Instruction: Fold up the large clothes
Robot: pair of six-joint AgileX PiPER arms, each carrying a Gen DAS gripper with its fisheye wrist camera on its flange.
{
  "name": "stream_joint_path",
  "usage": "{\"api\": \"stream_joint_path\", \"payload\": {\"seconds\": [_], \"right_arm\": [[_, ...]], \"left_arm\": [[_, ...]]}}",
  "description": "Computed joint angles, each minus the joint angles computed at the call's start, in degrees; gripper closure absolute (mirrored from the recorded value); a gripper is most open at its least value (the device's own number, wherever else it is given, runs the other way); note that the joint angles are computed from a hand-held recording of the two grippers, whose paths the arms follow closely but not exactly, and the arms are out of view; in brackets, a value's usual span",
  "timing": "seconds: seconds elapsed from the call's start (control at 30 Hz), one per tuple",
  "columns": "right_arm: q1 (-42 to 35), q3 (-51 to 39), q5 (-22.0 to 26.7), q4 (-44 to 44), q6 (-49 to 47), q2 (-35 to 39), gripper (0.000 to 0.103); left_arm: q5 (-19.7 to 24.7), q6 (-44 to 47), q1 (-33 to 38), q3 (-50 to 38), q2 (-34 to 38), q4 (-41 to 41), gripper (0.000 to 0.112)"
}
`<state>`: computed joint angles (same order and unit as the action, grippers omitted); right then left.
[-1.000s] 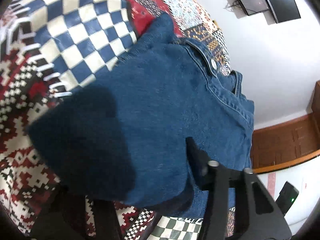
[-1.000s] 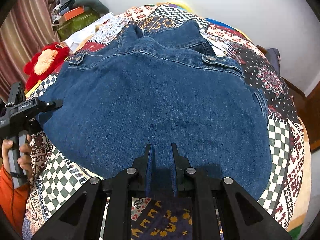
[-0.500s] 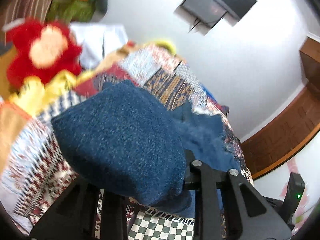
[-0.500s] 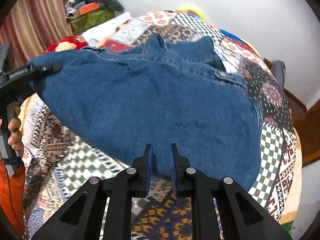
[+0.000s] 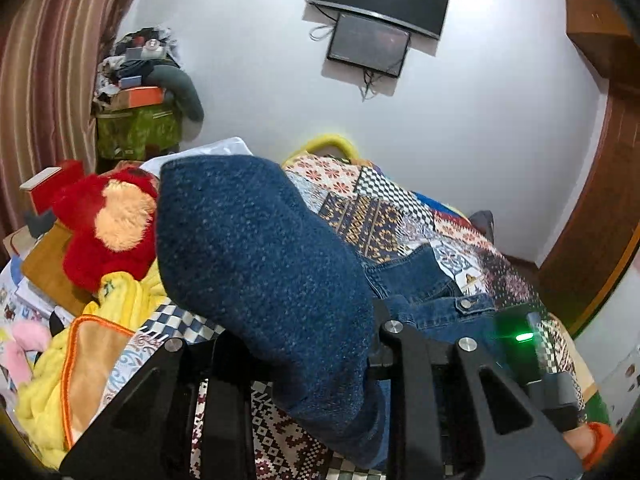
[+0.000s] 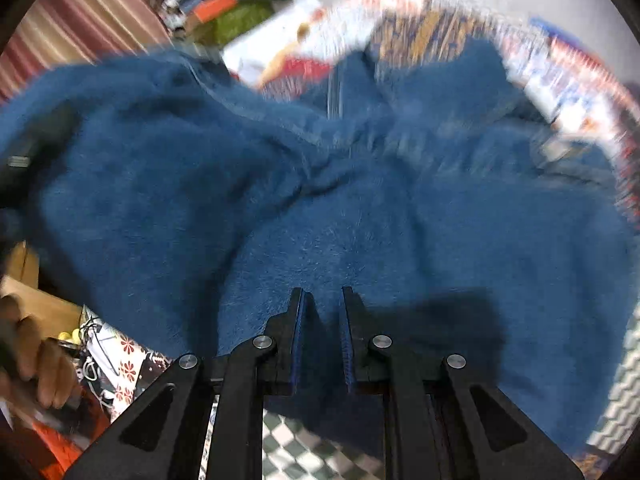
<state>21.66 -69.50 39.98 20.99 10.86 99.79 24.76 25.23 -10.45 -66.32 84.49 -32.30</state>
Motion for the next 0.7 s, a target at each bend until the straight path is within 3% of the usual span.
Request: {"api": "stream_joint_path", "payload": {"seconds": [0.1, 0.23, 0.3, 0.4, 0.57, 0.7], "right_arm": [[-0.72, 2.05, -4.05, 5.00, -3.28, 2.31, 0.091], [-2.47, 3.54, -4.45, 10.95, -13.16, 2.18, 0.091], [-3.26, 3.64, -3.28, 12.19, -16.15, 2.01, 0.091], [-5.92, 3.09, 2.24, 14.47, -16.68, 1.33, 0.091], [-13.22, 11.60, 4.36, 17.99, -18.42, -8.57, 0.091], [-19.27, 18.46, 6.31, 8.23, -13.49, -21.49, 0.091]], "left_arm": [[-4.42, -7.72, -4.32, 1.16, 1.52, 9.14, 0.086], [-5.46, -12.61, -7.61, 0.63, 2.19, 13.22, 0.086], [-4.91, -14.35, -9.30, -0.70, 2.36, 14.95, 0.086], [-4.55, -18.23, -12.62, -2.60, 2.54, 19.35, 0.086], [-2.00, -19.94, -18.93, -8.02, 4.41, 22.05, 0.086], [-0.02, -20.86, -26.21, -11.17, 6.35, 26.09, 0.086]]}}
